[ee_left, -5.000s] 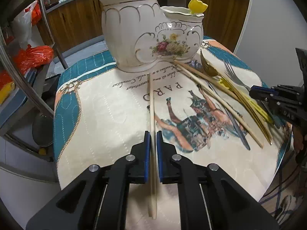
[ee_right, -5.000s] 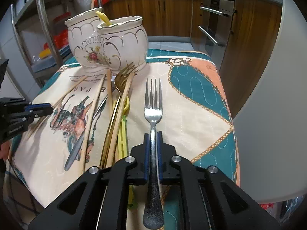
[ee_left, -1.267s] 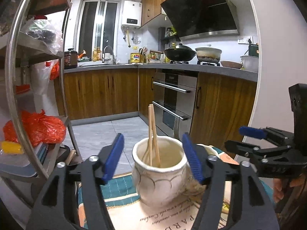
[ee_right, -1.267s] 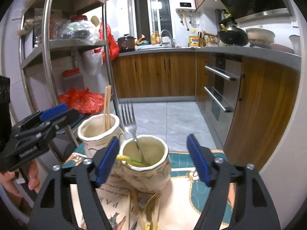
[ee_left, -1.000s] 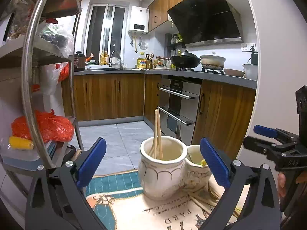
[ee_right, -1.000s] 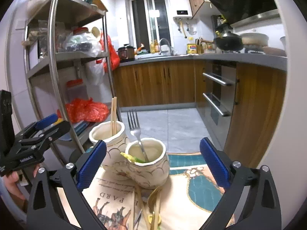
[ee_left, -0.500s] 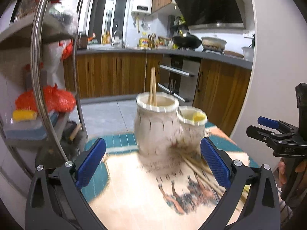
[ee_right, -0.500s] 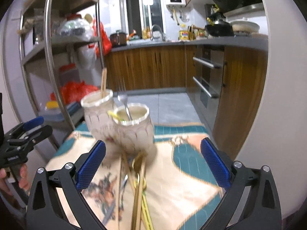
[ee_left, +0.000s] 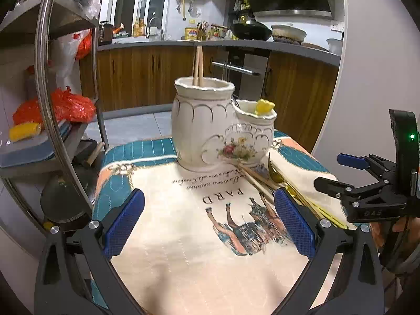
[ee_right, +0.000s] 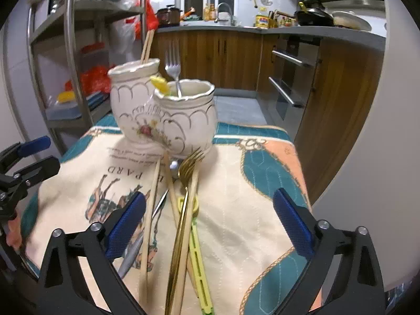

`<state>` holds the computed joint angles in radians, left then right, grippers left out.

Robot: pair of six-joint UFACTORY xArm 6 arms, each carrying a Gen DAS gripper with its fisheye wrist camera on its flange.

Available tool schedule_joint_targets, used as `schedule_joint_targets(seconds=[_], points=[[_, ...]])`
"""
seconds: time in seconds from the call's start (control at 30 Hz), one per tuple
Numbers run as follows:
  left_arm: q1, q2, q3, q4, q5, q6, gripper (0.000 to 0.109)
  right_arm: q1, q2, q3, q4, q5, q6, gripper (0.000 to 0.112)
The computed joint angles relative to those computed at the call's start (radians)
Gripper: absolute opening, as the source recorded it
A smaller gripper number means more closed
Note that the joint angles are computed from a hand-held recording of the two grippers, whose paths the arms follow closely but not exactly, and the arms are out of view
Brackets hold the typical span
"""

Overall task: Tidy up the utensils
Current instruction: 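Move both open tools back over the remaining utensils, then grasp a gold fork with the right tool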

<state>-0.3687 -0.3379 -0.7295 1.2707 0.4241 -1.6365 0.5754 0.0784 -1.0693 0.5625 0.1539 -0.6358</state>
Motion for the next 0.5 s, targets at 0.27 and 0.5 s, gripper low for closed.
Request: schedule_joint_targets(seconds=[0.27,0.5], points=[[-0.026,0.056,-0.023,-0.036,-0.024,0.059,0.098,0.006,0.039,-0.031,-0.159,0.057,0.117,0.052],[-0.006,0.08,-0.013,-0.047,-0.072,0.05,0.097,0.027,0.111,-0.129,-0.249,0.103,0.132,0.027]])
